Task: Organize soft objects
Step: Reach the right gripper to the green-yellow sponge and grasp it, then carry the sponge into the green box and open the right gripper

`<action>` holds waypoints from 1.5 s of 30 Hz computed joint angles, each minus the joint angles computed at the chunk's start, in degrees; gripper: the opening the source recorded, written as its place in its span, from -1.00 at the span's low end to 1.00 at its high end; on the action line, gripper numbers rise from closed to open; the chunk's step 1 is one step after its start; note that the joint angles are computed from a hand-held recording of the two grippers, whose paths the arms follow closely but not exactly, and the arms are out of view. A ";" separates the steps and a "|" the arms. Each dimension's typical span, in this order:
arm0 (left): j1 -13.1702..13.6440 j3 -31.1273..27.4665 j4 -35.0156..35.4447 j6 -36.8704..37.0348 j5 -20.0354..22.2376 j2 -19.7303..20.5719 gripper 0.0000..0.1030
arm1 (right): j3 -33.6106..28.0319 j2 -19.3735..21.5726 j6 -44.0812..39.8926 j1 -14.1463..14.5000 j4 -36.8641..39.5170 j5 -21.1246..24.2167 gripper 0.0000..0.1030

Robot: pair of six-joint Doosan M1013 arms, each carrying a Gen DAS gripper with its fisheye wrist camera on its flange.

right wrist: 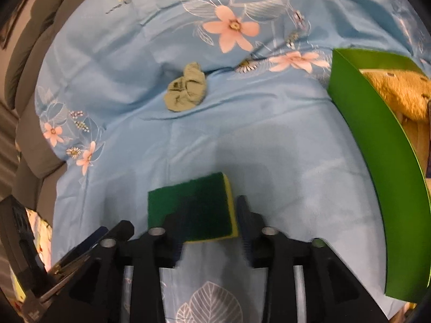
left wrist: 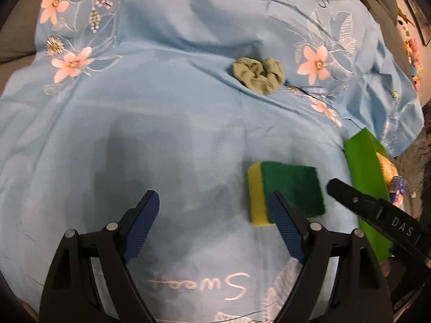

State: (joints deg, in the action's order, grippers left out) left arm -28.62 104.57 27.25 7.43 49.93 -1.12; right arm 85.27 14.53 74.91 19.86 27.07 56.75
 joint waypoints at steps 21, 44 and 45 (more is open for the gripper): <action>-0.92 0.08 0.19 0.71 -5.08 0.86 0.49 | -0.50 2.12 -2.86 -1.90 8.14 5.54 0.26; 1.15 -1.13 -13.93 14.87 -14.43 1.15 -0.30 | -0.87 1.48 -3.23 -3.30 12.39 6.96 0.22; 0.97 -1.59 -13.99 15.90 -14.97 0.97 -0.30 | -0.69 0.70 -4.01 -3.89 13.39 5.90 0.22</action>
